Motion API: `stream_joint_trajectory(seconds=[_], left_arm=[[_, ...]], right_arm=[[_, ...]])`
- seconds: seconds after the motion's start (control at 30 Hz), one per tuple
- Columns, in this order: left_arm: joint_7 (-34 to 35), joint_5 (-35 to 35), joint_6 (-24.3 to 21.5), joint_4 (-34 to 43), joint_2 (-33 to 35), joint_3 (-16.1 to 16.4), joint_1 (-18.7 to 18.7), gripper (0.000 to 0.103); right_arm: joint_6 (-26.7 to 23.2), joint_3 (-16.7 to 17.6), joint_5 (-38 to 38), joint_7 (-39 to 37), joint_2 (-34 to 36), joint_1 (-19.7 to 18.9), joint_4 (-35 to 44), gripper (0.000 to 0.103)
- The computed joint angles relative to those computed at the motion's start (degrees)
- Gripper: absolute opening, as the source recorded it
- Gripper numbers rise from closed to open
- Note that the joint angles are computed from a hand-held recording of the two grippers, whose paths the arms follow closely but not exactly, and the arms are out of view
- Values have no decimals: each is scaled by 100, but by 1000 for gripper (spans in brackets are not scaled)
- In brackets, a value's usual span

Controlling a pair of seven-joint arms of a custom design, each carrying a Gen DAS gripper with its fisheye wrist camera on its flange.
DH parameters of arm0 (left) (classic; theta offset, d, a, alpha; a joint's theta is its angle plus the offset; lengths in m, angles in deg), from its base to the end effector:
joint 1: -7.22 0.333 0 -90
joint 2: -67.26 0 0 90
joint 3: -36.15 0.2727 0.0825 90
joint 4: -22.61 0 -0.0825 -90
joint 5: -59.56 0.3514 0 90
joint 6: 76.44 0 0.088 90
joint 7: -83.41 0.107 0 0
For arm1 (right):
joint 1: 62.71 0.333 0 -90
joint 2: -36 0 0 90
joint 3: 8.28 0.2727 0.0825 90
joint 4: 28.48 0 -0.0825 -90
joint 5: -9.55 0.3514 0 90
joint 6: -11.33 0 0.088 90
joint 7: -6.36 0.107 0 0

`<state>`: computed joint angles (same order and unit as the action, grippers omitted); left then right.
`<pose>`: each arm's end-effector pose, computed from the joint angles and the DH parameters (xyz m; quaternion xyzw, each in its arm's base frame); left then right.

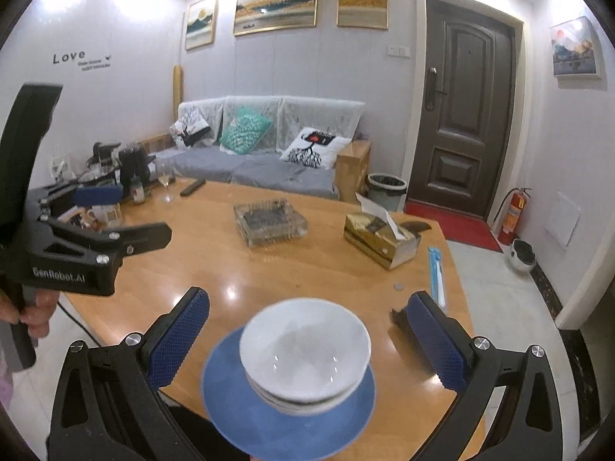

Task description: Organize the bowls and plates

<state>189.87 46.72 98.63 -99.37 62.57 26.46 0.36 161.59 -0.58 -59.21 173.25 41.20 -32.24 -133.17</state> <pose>0.5284 -0.1415 0.5390 -0.4944 0.7224 -0.3795 0.2996 0.4571 0.3837 0.5174 -0.6621 0.5443 -0.3551 0.3731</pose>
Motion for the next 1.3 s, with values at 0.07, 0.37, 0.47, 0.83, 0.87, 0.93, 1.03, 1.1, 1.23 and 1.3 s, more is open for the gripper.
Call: stream_joint_trajectory(seconds=[0.07, 0.37, 0.47, 0.83, 0.87, 0.93, 1.03, 1.1, 1.23, 1.3], left_arm=[[-100, -1, 236, -133, -90, 9, 42, 103], [-1338, 711, 1387, -735, -449, -786, 1171, 103], [-1254, 440, 1708, -894, -540, -1047, 1494, 103], [-504, -474, 1992, -1033, -585, -964, 1446, 103], [-358, -652, 1997, -1009, -575, -1190, 1651, 103], [-131, -918, 2023, -993, -572, -1451, 1867, 103], [151, -1238, 2054, -976, -571, -1627, 1990, 103], [328, -1424, 2047, -940, -542, -1701, 2035, 103], [596, -1727, 2033, -877, -509, -1851, 2117, 103], [711, -1844, 2051, -846, -475, -1912, 2147, 103]], right_arm=[[-22, 2, -197, 158, -17, 28, 55, 102], [-398, 96, -1533, 1230, -100, 164, 176, 102], [-295, 100, -1922, 1720, -144, 137, 174, 102], [-334, 91, -1854, 1531, 55, 186, 428, 102], [-324, 82, -1850, 1535, 58, 193, 433, 102], [-326, 69, -1867, 1553, 64, 206, 440, 102], [-331, 53, -1857, 1531, 58, 219, 430, 102], [-315, 52, -1835, 1519, 78, 218, 452, 102], [-299, 46, -1833, 1527, 59, 215, 427, 102], [-314, 47, -1835, 1524, 55, 219, 425, 102]])
